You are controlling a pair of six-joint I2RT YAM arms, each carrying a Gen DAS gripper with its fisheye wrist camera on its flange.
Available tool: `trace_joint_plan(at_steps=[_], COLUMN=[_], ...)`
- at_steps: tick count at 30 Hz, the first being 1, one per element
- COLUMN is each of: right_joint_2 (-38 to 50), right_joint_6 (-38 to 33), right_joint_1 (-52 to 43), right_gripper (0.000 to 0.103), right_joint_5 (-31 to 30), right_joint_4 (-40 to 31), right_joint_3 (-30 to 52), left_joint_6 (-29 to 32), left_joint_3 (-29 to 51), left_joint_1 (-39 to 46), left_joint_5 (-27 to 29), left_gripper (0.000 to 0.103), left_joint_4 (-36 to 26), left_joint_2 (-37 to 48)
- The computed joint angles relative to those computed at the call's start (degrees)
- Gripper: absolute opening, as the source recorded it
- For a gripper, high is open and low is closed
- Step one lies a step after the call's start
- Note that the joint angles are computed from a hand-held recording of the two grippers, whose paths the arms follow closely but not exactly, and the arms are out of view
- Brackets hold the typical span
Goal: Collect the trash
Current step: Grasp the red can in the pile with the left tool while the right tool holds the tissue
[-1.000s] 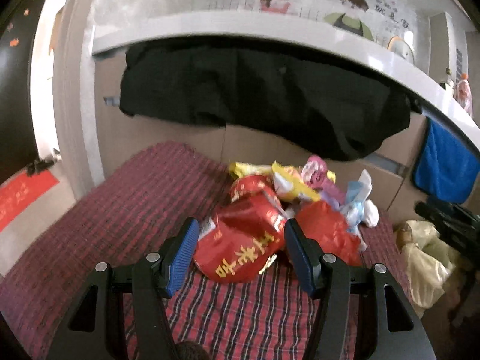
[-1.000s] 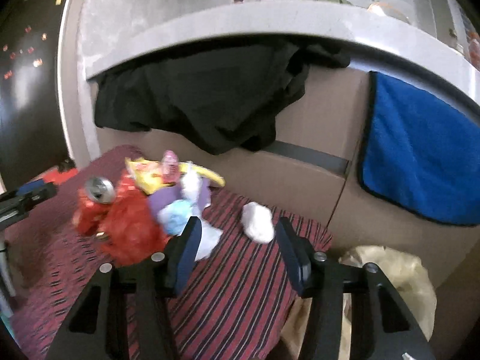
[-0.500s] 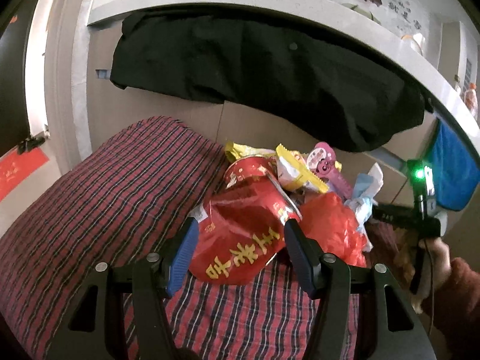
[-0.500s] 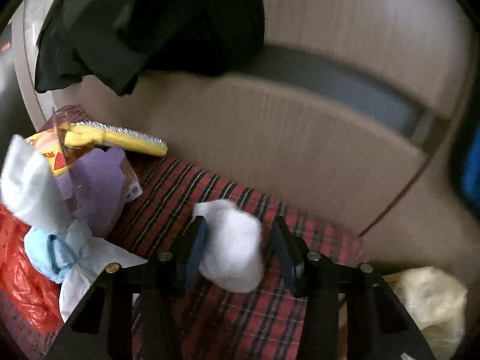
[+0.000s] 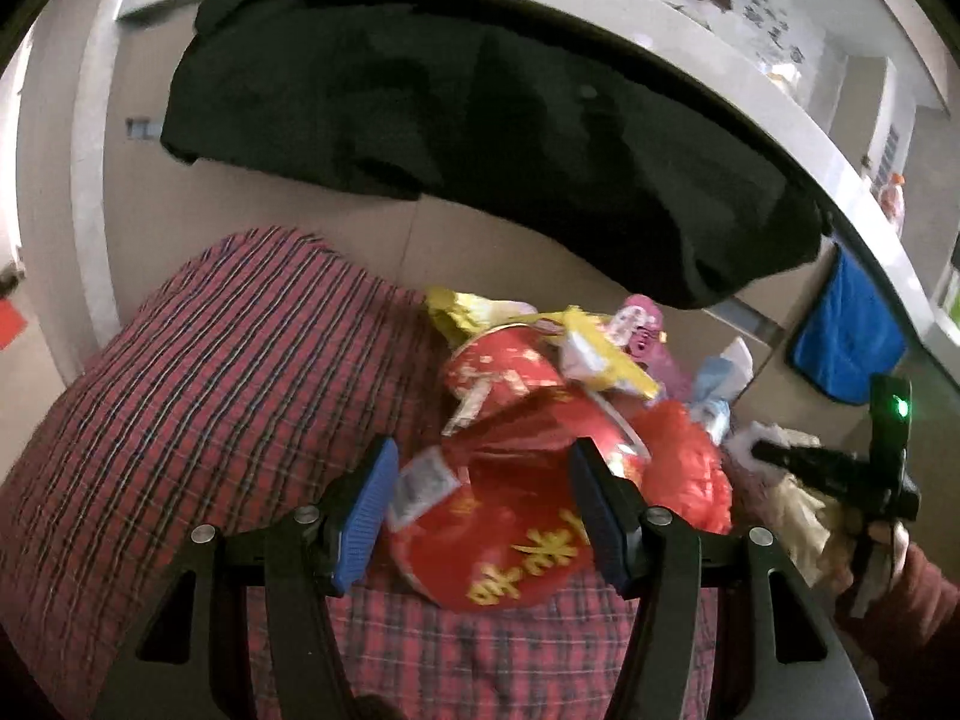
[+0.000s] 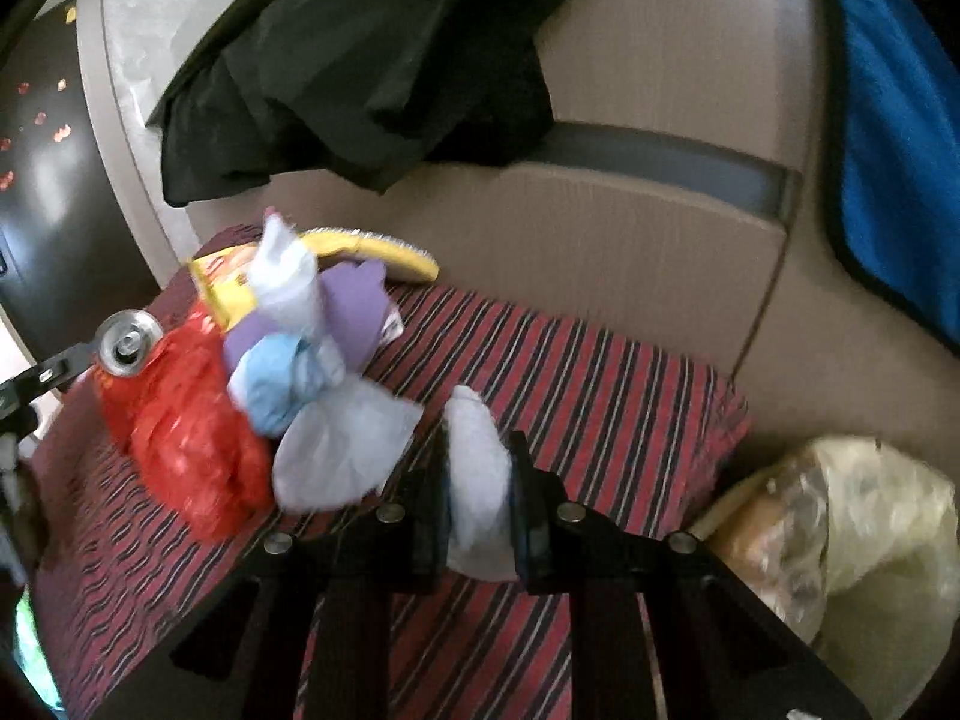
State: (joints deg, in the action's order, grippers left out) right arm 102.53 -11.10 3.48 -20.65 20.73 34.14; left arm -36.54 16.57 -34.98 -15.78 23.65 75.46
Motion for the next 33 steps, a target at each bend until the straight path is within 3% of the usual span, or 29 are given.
trace_joint_plan(at_steps=[7,12,18,24,27,29,33], right_joint_2=[-6.0,-8.1,-10.6,-13.9,-15.2,-16.2,-18.3], right_joint_6=[-1.8,-1.8,-2.6,-2.2,-2.6,-2.5,-3.0], right_joint_1=[-2.0,-0.4,0.9,2.0,2.0,1.9,1.7], right_gripper=[0.015,0.016,0.016,0.016,0.016,0.016,0.016], right_joint_5=[-2.6,-0.9,1.0,1.3,1.2,0.6,0.2], right_joint_4=[-4.3,-2.3,-2.7,-2.4,-3.0,-3.9,-4.2], right_joint_3=[-4.7,-8.7,-10.8,-13.1,-14.0,-14.4,-16.1], left_joint_6=[2.2,0.1,0.4,3.0,6.2,7.2,7.4], left_joint_3=[-1.3,-2.2,-0.7,0.9,2.0,1.9,2.8], left_joint_1=[10.8,9.9,0.9,-9.0,-7.8,-4.0,7.1], left_joint_5=[15.6,18.8,18.0,6.4,5.8,10.0,27.1], left_gripper=[0.060,0.060,0.060,0.060,0.060,0.060,0.060], left_joint_4=[11.4,16.3,16.3,12.8,9.8,10.6,16.9], left_joint_2=[9.3,14.0,15.4,12.8,11.1,10.9,17.2])
